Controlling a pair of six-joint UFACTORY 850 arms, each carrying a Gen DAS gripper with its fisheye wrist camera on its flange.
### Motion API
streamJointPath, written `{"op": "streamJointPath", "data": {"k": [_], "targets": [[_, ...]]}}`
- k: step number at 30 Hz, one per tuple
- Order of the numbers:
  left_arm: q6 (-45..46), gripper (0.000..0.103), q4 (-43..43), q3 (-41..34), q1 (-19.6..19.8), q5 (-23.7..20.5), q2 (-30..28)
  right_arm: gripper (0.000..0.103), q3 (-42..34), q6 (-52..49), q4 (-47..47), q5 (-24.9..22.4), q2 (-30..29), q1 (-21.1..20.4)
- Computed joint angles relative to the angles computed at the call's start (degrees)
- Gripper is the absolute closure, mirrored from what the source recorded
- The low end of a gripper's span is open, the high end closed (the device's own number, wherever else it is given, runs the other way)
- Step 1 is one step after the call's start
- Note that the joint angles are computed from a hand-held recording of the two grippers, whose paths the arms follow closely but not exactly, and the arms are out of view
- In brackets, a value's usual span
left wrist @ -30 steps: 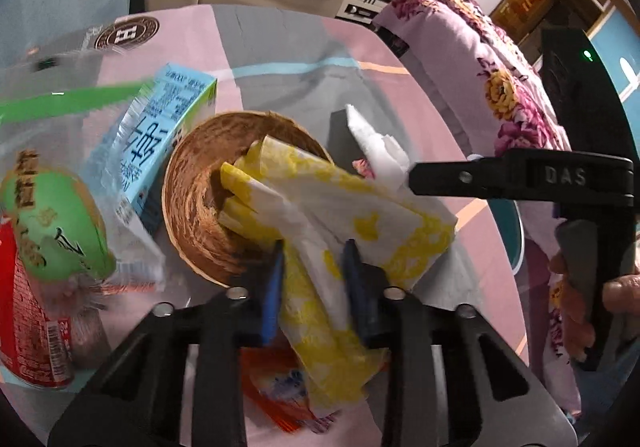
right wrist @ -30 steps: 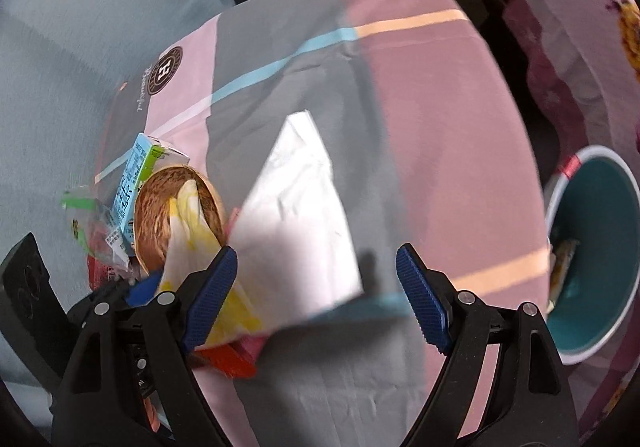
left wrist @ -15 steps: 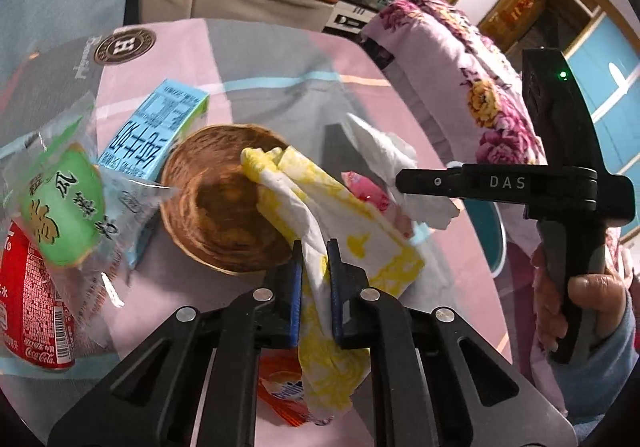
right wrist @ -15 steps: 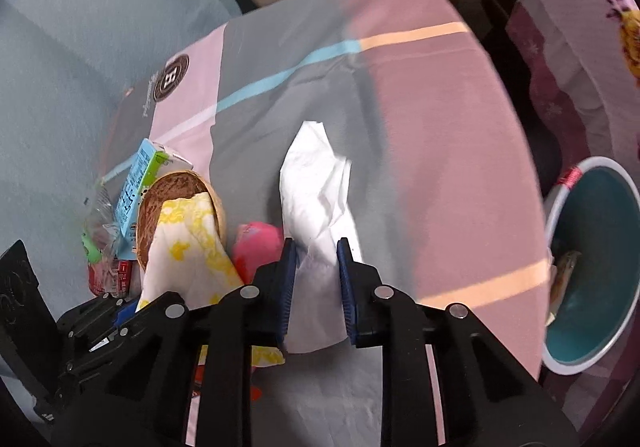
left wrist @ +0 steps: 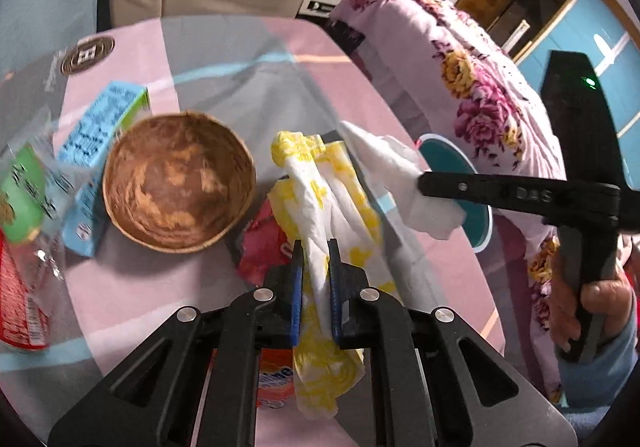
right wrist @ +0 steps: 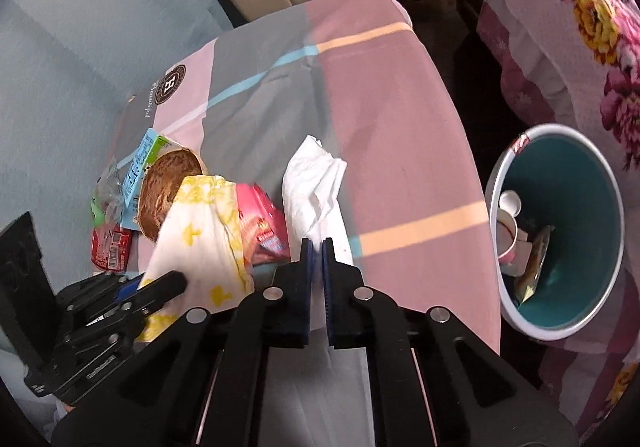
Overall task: Collect trash
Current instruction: 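Lift the napkin with the left tool while the right tool lifts the tissue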
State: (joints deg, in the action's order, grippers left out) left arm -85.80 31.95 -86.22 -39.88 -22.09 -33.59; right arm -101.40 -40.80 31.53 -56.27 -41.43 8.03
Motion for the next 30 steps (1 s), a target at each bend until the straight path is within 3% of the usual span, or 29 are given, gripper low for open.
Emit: {"op": "streamJointPath", "data": {"k": [4, 9, 10, 12, 13, 16, 18, 21, 25, 28, 29, 30], "targets": [[3.44, 0.086, -3.13, -2.47, -0.06, -2.60, -1.78, 0.098, 1.53, -1.18, 0.36, 0.10, 0.83, -0.62], [3.40, 0.059, -3.28, -4.20, -0.21, -4.84, -3.32, 0.091, 1.93, -1.14, -1.08, -0.35, 0.67, -0.67], [2.90, 0.057, -2.70, -4.56, -0.32, -5.60, -3.60, 0.087, 2.24, -1.24, -1.49, 0.12, 0.77, -0.53], [2.99, 0.056, -2.66, -5.18, -0.38, -6.55, -4.08, 0.065, 2.75, -1.38, -2.36, 1.80, 0.95, -0.01], [3.67, 0.056, -3.27, -5.54, -0.28, -6.53, -4.40, 0.064, 2.79, -1.40, -2.59, 2.20, 0.81, 0.20], [4.61, 0.056, -3.07, -6.47, -0.39, -7.34, -5.16, 0.064, 2.00, -1.04, -3.15, 2.24, -0.26, 0.66], [5.46, 0.078, -3.58, -6.37, -0.33, -7.18, -5.10, 0.064, 0.94, -0.55, -3.41, 1.46, -1.33, 0.95], [3.07, 0.088, -2.06, -4.69, -0.24, -6.73, -3.81, 0.064, 0.42, -0.82, -2.92, 0.64, -2.32, 1.39], [-3.82, 0.090, 2.66, -0.67, -0.27, -6.21, -0.55, 0.060, 0.54, -0.98, -3.08, 0.44, -2.75, 1.94], [-7.83, 0.091, 5.01, 1.61, -0.16, -6.26, 1.29, 0.059, 3.94, -2.67, -4.33, 4.90, -0.69, 2.93], [-8.80, 0.091, 5.45, 2.13, -0.11, -6.31, 1.70, 0.067, 4.88, -2.89, -4.89, 6.36, -0.06, 3.18], [-9.96, 0.091, 5.99, 2.68, -0.05, -6.32, 2.11, 0.084, 6.70, -2.32, -7.38, 9.75, 1.19, 3.85]]}}
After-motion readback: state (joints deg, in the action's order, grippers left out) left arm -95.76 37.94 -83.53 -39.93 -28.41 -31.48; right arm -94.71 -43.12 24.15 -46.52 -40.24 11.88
